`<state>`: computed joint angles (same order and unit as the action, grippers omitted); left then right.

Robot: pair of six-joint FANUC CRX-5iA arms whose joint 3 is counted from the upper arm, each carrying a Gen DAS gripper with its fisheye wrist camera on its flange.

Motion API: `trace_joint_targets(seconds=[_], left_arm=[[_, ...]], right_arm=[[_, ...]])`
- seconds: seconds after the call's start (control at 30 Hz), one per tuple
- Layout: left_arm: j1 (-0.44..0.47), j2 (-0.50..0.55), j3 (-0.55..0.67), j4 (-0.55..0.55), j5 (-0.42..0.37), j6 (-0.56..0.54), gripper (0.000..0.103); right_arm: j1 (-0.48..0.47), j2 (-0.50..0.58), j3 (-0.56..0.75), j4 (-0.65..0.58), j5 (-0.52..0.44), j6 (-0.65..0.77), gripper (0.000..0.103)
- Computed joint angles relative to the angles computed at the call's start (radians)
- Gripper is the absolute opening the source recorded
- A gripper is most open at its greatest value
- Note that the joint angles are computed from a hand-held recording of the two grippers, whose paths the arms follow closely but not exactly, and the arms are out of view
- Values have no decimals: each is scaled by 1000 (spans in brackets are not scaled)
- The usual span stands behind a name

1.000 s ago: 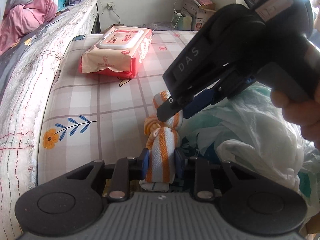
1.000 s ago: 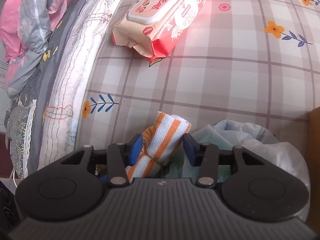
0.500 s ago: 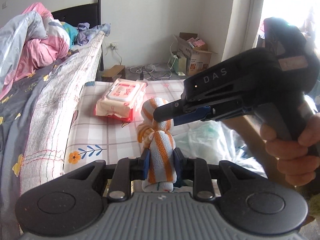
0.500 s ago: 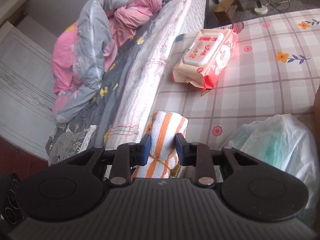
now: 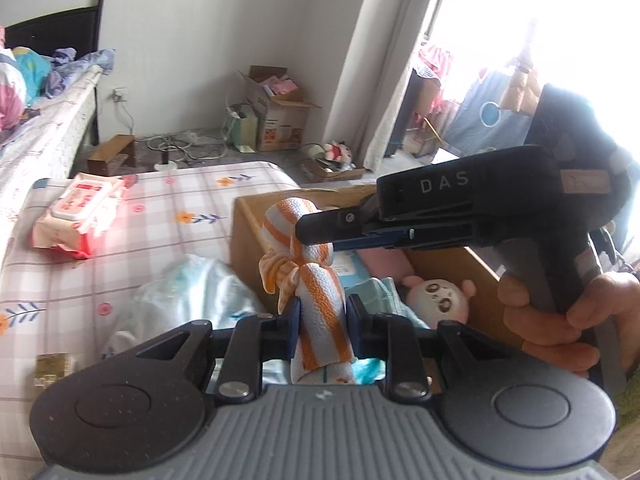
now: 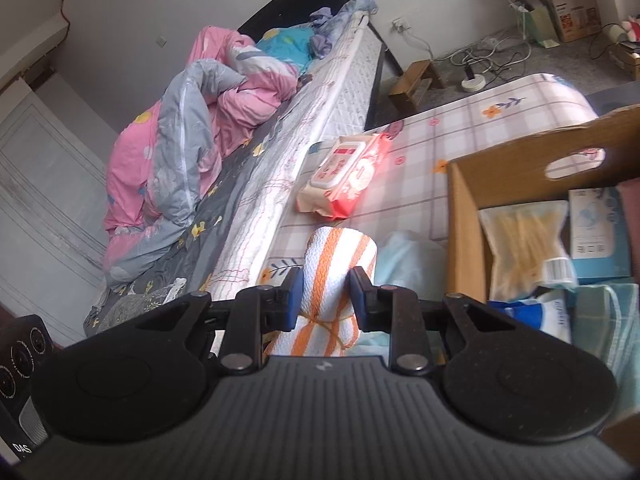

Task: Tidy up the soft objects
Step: 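Carry the striped towel roll over the cardboard box with the right tool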

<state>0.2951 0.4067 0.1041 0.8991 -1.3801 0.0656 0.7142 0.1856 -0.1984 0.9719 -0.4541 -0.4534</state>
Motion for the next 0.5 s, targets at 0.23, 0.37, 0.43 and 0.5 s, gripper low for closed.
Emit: trace_joint_targets(seconds=[0.23,0.37,0.43,0.5], left_arm=[[-76,-40,-76,-121,-8,44,26],[-91,-30,-69,-220,-39,65,32],[-90,-16,-50,-261,-75,67,37],[-87,0,-25,-287,-105,74,39]], right_arm=[[16,-158,-219,-22,-31,-64,24],[19,-178,-268,-148,24,29,24],[15,-184,-289,-216,74,90,24],[19,-170,-277,-339,108,193,24]])
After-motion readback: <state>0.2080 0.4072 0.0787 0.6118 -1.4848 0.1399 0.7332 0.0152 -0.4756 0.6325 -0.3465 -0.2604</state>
